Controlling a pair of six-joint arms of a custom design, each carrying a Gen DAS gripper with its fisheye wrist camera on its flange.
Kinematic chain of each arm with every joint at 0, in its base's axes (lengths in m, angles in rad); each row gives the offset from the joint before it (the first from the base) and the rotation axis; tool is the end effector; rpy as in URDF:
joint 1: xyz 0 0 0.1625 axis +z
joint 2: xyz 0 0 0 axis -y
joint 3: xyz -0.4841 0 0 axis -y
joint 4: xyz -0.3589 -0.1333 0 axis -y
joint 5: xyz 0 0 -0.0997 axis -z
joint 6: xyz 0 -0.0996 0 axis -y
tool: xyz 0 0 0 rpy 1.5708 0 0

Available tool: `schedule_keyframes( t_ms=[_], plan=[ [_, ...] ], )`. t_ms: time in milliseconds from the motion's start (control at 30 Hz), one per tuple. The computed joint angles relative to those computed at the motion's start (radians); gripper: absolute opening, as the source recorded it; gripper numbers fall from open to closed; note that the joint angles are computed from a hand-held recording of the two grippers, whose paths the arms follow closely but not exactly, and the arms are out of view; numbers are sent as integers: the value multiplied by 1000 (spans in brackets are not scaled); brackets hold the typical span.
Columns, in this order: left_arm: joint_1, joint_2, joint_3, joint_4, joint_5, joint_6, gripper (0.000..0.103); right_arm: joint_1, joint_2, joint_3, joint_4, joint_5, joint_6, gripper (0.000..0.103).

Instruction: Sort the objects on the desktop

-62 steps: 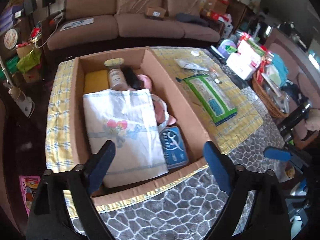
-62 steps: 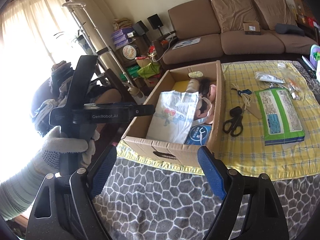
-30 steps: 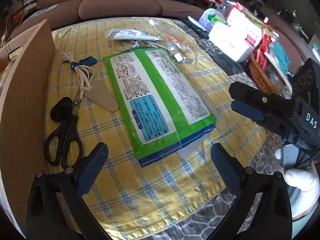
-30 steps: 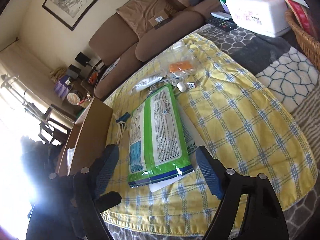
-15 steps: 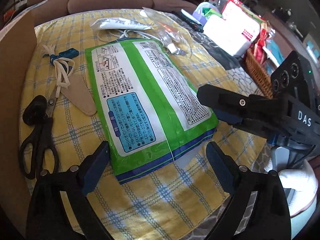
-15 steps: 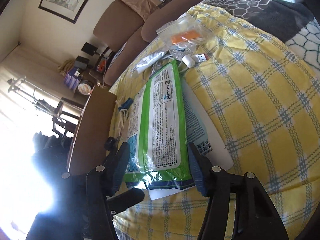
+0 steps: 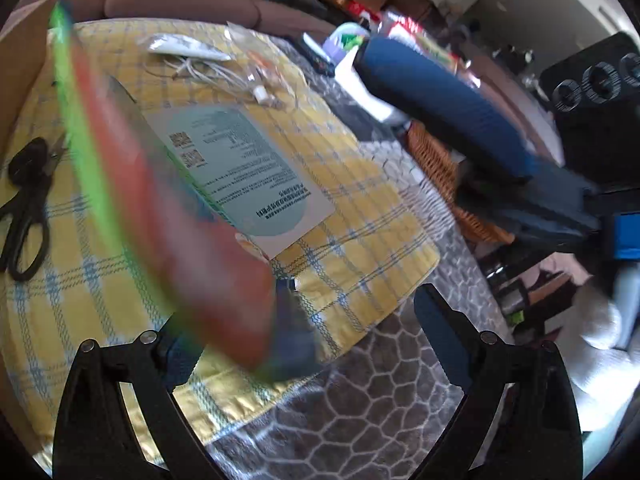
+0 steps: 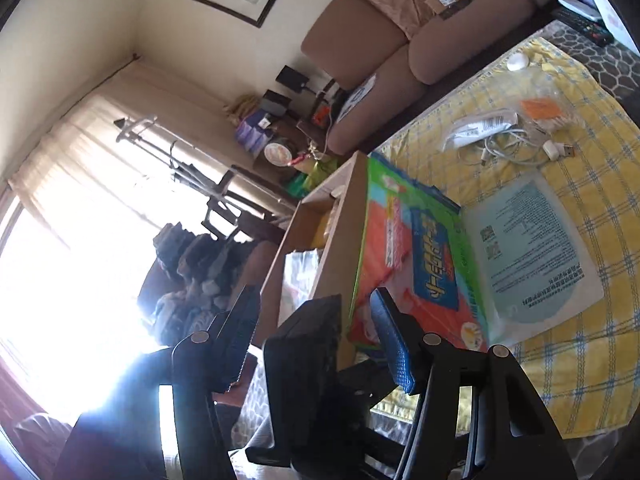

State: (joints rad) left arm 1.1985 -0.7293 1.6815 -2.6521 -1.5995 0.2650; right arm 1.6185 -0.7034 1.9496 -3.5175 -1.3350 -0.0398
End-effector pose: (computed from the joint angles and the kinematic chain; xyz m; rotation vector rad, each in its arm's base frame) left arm -0.1261 -0.6816 0.1068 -0.9738 -2.9428 0.1977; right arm 0.1861 -0.6141 0.1257 -0.2382 2.7307 -0.9991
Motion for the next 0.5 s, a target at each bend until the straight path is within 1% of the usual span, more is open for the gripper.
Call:
schedule_keyframes(
  t_ms=[67, 100, 133, 167, 200, 267, 300, 367, 433, 467, 500],
  plan=[
    [32, -34, 37, -54, -37, -64, 103, -6, 8, 2, -19, 0, 20, 62],
    [43, -41, 42, -70, -32, -79, 103, -12, 13, 1, -23, -11, 35, 64],
    [53, -39, 30, -55, -21, -91, 103, -20, 15, 1, -24, -32, 50, 65],
    [60, -33, 12, -32, 0, -112, 103, -30, 18, 1, -27, -52, 68, 65],
    [55, -32, 11, -39, 40, -112, 103, -37, 24, 3, -33, -78, 91, 65],
    [59, -32, 10, -42, 22, -114, 103, -56, 31, 9, -42, -108, 116, 65],
    [57, -30, 11, -50, 29, -128, 103, -64, 37, 9, -48, -117, 120, 65],
    [55, -27, 21, -81, 52, -164, 103, -81, 45, 4, -37, -121, 132, 65],
    [61, -23, 21, -85, 43, -203, 102, -90, 56, -1, -34, -112, 143, 65],
    [63, -21, 22, -91, 44, -216, 98, -93, 60, -5, -28, -102, 143, 65],
    [63, -20, 28, -108, 52, -219, 91, -95, 64, -11, -22, -88, 140, 65]
  ],
)
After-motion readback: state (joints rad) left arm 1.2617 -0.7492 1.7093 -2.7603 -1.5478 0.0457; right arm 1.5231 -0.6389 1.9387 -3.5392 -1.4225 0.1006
